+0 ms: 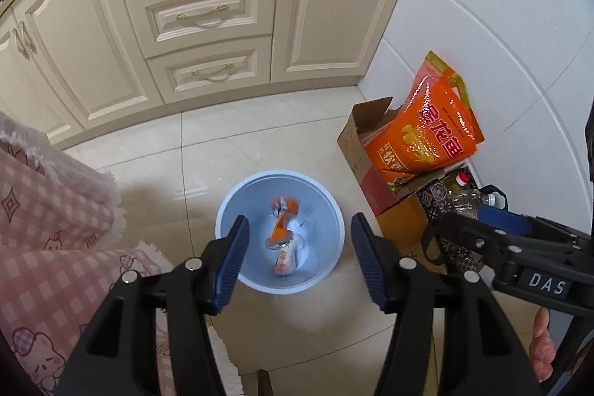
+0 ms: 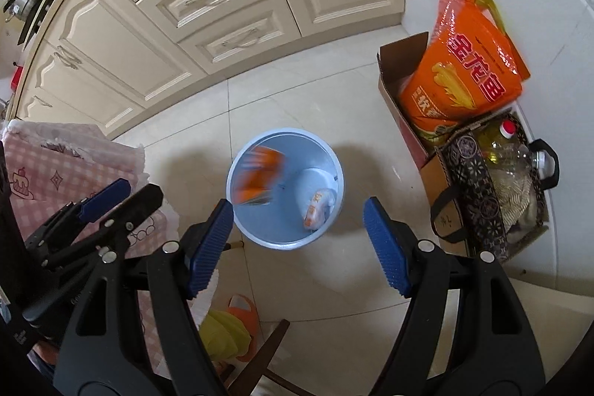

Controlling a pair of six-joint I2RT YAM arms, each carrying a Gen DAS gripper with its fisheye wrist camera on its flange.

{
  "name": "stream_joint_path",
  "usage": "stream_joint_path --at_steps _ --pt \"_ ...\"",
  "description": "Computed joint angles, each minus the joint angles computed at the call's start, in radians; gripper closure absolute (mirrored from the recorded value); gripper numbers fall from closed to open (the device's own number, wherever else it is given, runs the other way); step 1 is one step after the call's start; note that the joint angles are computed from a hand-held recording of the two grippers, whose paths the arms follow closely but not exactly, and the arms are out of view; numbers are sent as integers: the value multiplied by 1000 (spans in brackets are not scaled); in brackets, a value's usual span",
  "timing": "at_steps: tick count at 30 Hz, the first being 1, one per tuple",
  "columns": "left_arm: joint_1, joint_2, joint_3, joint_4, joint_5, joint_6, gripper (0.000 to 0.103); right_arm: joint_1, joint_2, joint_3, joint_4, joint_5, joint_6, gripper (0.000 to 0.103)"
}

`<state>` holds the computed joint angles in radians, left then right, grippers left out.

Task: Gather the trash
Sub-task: 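Open the left tool and right tool to drop both items into the bucket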

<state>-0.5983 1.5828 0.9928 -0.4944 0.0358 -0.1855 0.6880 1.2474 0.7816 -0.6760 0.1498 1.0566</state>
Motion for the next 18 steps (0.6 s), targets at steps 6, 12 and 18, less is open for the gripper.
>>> stream_joint_path --at_steps 6,12,18 --pt "4 -39 -23 -20 -27 -5 47 37 -4 30 -29 29 15 31" --pt "3 -83 -28 -47 -35 -9 47 75 -6 64 -58 54 25 31" --pt "1 -151 -40 -76 -43 -7 47 135 -14 101 -104 94 58 31"
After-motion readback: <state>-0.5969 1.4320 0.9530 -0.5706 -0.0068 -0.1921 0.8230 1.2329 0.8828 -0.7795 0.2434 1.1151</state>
